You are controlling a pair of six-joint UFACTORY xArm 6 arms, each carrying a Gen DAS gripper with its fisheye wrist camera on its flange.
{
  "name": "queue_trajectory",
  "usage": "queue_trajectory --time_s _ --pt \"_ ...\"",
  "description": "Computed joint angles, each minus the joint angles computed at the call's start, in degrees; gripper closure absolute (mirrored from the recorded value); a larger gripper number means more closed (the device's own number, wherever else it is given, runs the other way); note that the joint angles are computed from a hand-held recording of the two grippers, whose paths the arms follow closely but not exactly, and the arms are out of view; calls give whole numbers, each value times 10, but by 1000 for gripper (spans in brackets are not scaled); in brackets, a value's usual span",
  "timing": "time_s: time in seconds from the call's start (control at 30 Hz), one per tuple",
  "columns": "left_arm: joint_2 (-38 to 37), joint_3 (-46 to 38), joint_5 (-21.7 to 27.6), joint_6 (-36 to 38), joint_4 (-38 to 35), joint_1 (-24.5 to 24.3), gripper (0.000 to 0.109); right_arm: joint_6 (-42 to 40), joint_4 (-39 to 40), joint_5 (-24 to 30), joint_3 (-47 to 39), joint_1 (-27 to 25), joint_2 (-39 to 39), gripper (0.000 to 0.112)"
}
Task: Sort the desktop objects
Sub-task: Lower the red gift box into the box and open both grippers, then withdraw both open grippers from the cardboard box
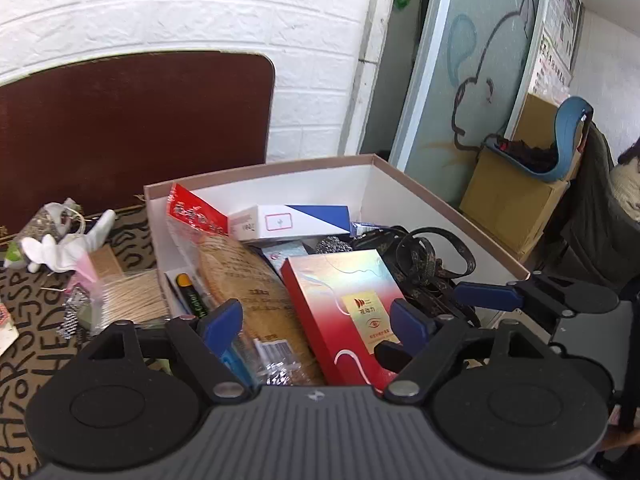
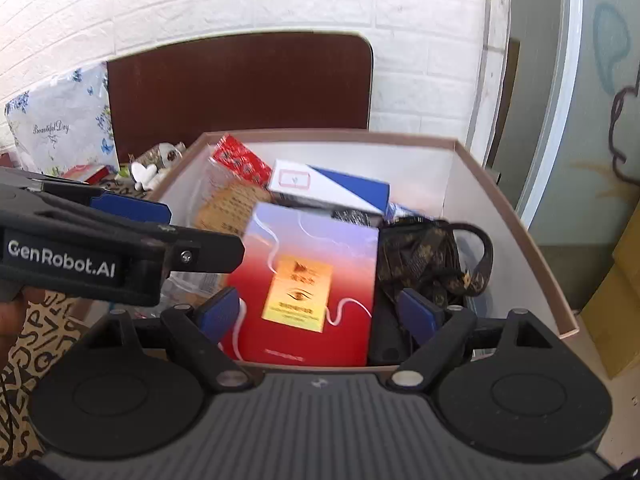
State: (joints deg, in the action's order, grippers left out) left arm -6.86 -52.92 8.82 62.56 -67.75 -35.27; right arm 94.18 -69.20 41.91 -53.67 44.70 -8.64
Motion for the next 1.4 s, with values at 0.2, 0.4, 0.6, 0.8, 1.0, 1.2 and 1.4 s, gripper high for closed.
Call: queue_trajectory --time_s 0.2,0.4,0.6,0.8,1.0,1.2,1.4 --pt "-42 38 -37 10 -21 0 16 40 -28 50 -22 48 8 24" --pt "-93 90 -63 18 -36 10 11 48 -31 107 -59 99 36 23" --pt "-150 155 -57 -11 -1 32 9 70 -14 176 -93 152 72 15" --pt "-192 204 -62 -19 13 31 9 81 24 208 -107 181 96 11" --pt "-214 237 -61 -86 77 33 9 105 48 238 -113 199 107 11" --pt "-221 249 -59 -123 115 31 9 110 65 260 -127 208 121 11" --pt "-228 246 -58 -48 36 23 9 107 66 246 -125 202 122 11"
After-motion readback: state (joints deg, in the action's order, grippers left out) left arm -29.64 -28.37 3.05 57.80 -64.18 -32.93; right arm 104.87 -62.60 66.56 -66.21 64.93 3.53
